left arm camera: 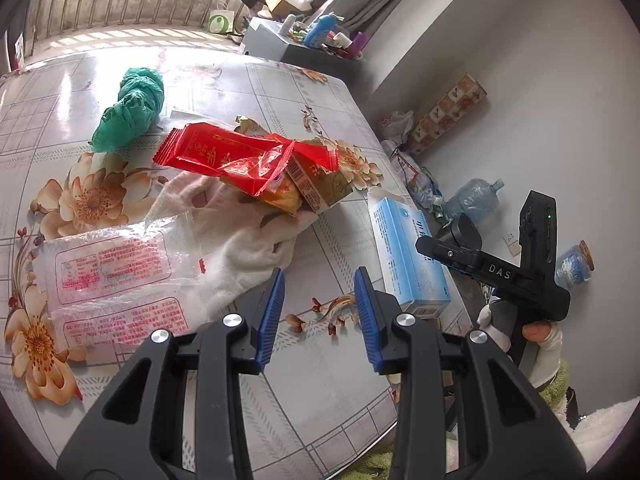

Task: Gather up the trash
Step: 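Grasp the blue Mecobalamin Tablets box with the right tool and lift it, then grasp the gold wrapped package with the left tool while the right tool holds the box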

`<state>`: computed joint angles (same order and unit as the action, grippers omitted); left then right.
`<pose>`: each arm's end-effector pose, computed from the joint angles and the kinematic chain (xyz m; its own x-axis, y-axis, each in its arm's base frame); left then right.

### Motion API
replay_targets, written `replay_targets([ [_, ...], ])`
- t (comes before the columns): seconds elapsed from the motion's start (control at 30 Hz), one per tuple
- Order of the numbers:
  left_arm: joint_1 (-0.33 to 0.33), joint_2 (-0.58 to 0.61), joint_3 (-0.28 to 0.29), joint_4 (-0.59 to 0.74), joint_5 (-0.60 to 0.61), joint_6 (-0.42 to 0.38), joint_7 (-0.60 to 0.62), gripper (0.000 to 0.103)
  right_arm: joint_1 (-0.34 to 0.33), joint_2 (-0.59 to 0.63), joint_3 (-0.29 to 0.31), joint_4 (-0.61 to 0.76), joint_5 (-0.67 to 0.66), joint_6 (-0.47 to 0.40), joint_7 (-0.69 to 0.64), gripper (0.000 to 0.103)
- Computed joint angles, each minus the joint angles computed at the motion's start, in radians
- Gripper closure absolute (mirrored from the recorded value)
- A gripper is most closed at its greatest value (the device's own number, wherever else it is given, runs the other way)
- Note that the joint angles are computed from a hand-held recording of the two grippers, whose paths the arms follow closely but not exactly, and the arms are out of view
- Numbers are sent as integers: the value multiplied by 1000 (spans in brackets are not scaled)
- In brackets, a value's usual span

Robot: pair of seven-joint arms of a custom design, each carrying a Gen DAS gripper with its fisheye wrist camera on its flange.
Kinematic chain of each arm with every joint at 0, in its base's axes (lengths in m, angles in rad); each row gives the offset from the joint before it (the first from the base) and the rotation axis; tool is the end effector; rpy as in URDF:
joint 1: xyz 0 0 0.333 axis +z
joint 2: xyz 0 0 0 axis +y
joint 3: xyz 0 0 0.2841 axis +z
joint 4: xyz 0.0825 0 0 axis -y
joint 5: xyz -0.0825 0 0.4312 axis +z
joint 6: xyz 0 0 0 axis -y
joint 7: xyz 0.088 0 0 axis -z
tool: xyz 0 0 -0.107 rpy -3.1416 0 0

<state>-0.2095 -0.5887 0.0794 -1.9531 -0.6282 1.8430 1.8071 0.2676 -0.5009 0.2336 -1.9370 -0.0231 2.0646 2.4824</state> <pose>0.4323 -0.0912 0.7456 -0.4380 -0.7474 0.4995 -0.8353 0.1331 -0.5334 0.4177 0.2610 0.7188 -0.2716 -0.8878 -0.3714 -0.7788 0.4295 -0.4572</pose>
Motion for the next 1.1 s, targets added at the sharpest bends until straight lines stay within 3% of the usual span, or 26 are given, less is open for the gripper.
replay_targets([
  [0.27, 11, -35, 7, -28, 33, 33, 19, 69, 39, 130, 37, 128, -89, -130, -40, 19],
  [0.37, 19, -24, 14, -9, 47, 63, 27, 69, 54, 151, 29, 153, -115, -154, -70, 25],
  [0.6, 49, 48, 21, 76, 81, 118, 21, 69, 63, 204, 15, 203, -175, -146, -102, 27],
  [0.87, 19, 98, -10, 91, 5, 70, 3, 69, 60, 246, -12, 229, -224, -99, -122, 28],
  [1.1, -1, 182, -75, 125, -13, 104, -15, 69, 71, 307, -50, 275, -197, -24, -344, 30],
])
